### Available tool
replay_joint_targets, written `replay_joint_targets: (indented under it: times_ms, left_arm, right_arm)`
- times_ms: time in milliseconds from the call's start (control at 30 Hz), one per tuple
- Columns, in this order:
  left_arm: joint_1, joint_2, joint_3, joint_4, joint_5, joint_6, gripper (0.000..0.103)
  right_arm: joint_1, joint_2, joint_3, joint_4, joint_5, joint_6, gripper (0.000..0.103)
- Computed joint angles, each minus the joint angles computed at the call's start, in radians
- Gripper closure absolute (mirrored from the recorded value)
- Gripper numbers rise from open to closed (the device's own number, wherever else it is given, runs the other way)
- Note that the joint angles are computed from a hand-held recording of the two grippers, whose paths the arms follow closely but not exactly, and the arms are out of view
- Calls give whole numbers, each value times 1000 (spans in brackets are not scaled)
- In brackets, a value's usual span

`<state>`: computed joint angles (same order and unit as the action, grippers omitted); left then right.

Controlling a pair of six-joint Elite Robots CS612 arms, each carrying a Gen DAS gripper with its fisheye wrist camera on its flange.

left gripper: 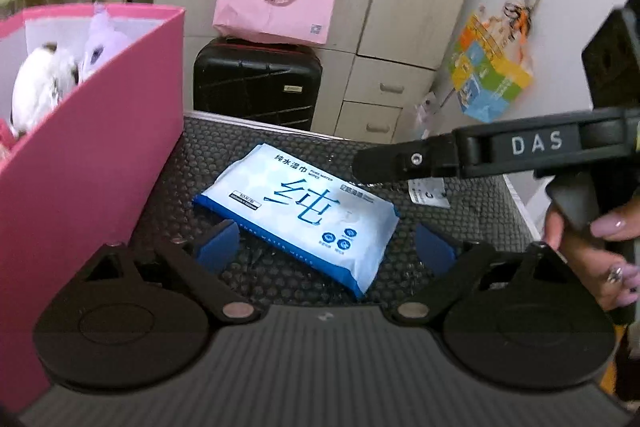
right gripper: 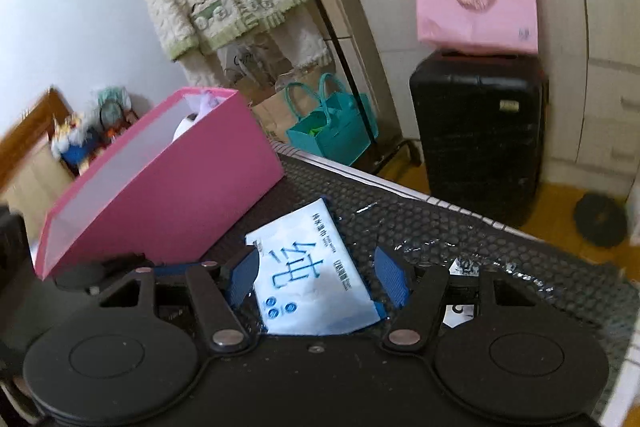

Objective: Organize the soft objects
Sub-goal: 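Lower both tools to the wet wipes pack and close both grippers on it, then lift the wipes pack with both grippers and carry it over the pink box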

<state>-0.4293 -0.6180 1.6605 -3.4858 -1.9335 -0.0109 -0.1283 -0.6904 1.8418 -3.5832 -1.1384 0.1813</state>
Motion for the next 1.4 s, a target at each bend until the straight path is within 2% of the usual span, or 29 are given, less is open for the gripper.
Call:
replay_joint_targets:
  times_ms: [100,167,233,267,333,433,533,700,833,900,967,1033,1233,1400]
  left_arm:
    - [-1,11,-17,12,28,-57,21]
    - [9,17,-39,63,-3,-119,21]
    - [13,25,-46,49,-7,-178,25]
    - [11,25,-45,43,5,-179,26]
    - [10,26,-43,41,8,-174,36]
    - [7,31,-42,22,28,-172,48]
    - [7,32,-42,14,42,-172,56]
    - [6,38,-44,-2,49,-180,59]
    - [19,43,-54,3,-13,-203,60]
    - [24,43,-57,5,-39,-200,60]
    - [28,43,-57,-3,-64,-196,60]
    - [34,41,-52,-11,-93,-188,60]
    - [50,8,-20,27,-181,-133,60]
    - [53,-22,4,82,-222,-72,60]
  right_arm:
    - [1,13,-26,45,-1,3,34]
    - [0,22,-43,75,5,5,34]
    - [-3,32,-57,91,15,11,35]
    - [-5,37,-61,94,21,15,40]
    - [-9,46,-66,88,32,29,49]
    - [-17,52,-65,89,78,30,76]
    - [-17,48,-54,92,90,-5,77]
    - [-23,54,-38,60,122,9,74]
    - [-25,53,-34,59,146,5,72]
    - [-22,50,-29,51,138,16,73]
    - [-17,50,-18,4,122,47,81]
    - [-12,42,-1,-13,106,47,82]
    - [-2,7,62,-69,73,91,83]
    - [20,-29,119,-84,9,129,79]
